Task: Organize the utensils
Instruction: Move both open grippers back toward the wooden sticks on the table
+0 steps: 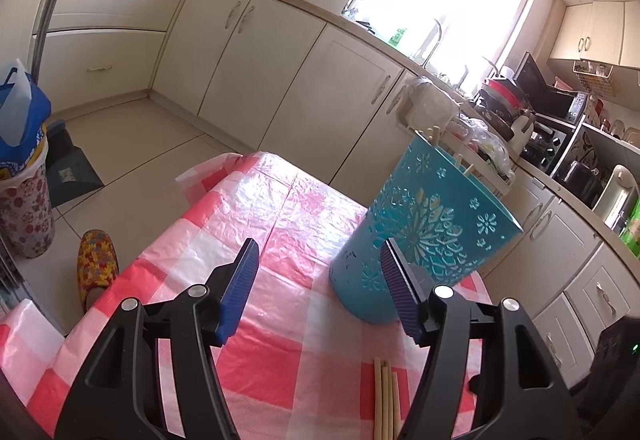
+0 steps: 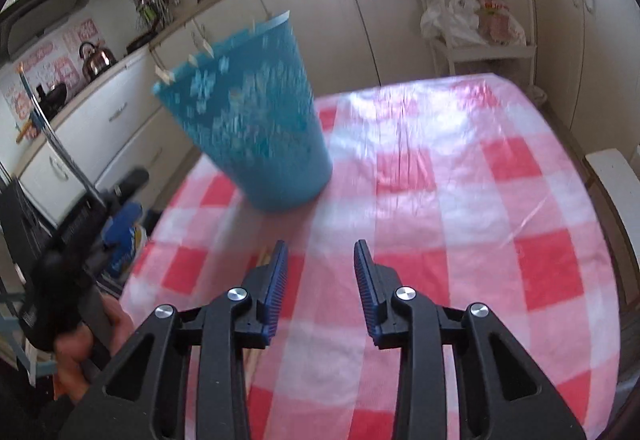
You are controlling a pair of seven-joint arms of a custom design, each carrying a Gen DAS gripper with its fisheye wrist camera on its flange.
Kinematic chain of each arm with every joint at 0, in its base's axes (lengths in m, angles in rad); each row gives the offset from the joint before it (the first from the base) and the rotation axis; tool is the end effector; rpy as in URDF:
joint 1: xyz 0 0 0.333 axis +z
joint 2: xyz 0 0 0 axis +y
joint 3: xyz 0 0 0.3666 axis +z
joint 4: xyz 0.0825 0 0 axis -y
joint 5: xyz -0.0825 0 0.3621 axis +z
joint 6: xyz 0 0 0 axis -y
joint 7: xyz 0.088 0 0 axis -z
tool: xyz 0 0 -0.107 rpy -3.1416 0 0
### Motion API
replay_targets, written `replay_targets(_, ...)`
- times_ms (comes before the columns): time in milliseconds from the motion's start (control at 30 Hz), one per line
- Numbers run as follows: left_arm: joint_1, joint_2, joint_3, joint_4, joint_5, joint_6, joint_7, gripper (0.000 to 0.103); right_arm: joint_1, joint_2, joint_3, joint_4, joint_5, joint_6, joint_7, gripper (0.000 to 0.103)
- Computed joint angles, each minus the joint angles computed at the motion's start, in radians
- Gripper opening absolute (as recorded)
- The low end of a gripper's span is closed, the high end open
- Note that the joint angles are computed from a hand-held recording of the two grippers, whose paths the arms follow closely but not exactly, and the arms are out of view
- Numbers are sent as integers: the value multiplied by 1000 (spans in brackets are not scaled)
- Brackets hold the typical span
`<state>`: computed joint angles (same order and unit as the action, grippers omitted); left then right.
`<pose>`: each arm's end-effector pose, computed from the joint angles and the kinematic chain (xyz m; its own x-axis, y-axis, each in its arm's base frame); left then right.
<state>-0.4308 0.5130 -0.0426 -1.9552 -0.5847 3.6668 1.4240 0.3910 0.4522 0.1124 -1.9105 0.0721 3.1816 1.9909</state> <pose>0.6193 -0.2309 0.4087 0.0775 -0.8741 0.4795 -0.4407 -0.4615 -0.7700 0.6091 0.3143 0.4193 0.1226 -0.9139 -0.3869 -0.7663 0.1606 -0.6221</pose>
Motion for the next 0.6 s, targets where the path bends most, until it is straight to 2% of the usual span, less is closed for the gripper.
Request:
replay_targets(67,-6,-27,0,-35,4,-6,14,60,-27,10,49,-10,9,-13,-13,34)
replay_targets(100,-10,-39,-1,-52,4,-7,21,60,-18,12,43,-10,10,-16,-11,34)
replay_targets(167,-36,-60,18,-70,-23,-22,55,61,20,9,9,-8,2,-10,-4,34)
replay_targets(267,-54,-82,26,-91,-50,-40,89,63,57,15,-18,24,-23,-54,-11,34)
replay_targets(467,-109,-110,64,-111,-121,-97,157,66,161,35,-131,84,-115,-153,28,34)
replay_targets(533,-140,-115,93,-109,-142,-129,191,67,180,30,-158,81,-149,-169,45,34)
replay_targets(600,-196,-114,150,-94,-171,-183,235,69,196,27,-182,75,-182,-174,70,34)
